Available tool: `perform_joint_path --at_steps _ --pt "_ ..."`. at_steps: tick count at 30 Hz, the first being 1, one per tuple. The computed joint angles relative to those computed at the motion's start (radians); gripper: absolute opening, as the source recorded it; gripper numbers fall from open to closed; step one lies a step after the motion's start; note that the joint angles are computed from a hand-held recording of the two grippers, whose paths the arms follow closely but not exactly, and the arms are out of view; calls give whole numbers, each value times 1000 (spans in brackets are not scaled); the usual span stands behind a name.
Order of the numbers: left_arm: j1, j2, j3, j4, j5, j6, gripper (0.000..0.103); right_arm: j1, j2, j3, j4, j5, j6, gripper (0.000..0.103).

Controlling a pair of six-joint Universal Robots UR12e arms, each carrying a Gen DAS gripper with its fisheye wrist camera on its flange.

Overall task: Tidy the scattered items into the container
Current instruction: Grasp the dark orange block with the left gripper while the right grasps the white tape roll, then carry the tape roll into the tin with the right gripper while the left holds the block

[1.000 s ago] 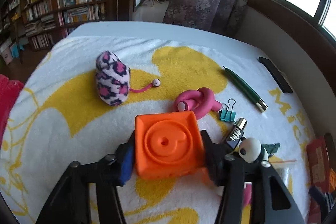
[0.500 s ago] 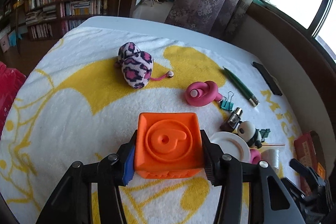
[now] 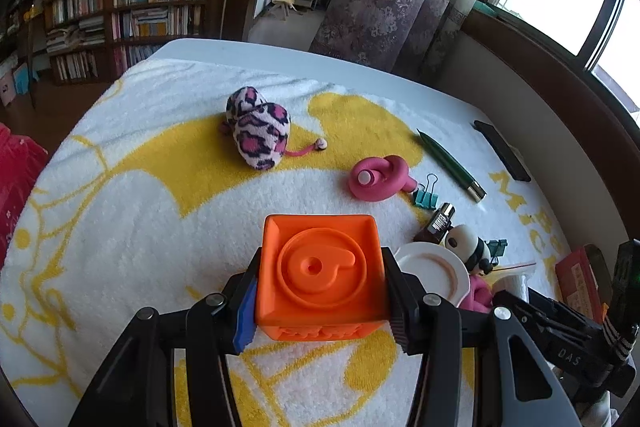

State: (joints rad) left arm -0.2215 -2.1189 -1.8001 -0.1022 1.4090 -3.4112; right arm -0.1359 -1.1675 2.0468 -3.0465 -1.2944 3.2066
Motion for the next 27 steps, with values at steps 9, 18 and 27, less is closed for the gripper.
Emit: perform_joint_path --at_steps 9,18,27 --pt "-7 5 -7 8 -9 20 54 -6 -32 43 -48 -21 18 41" --pt "-22 20 -16 27 -12 35 54 -18 -98 121 -151 -44 11 40" --pt "-55 34 -15 20 -43 61 54 -83 -179 218 -246 -60 57 40"
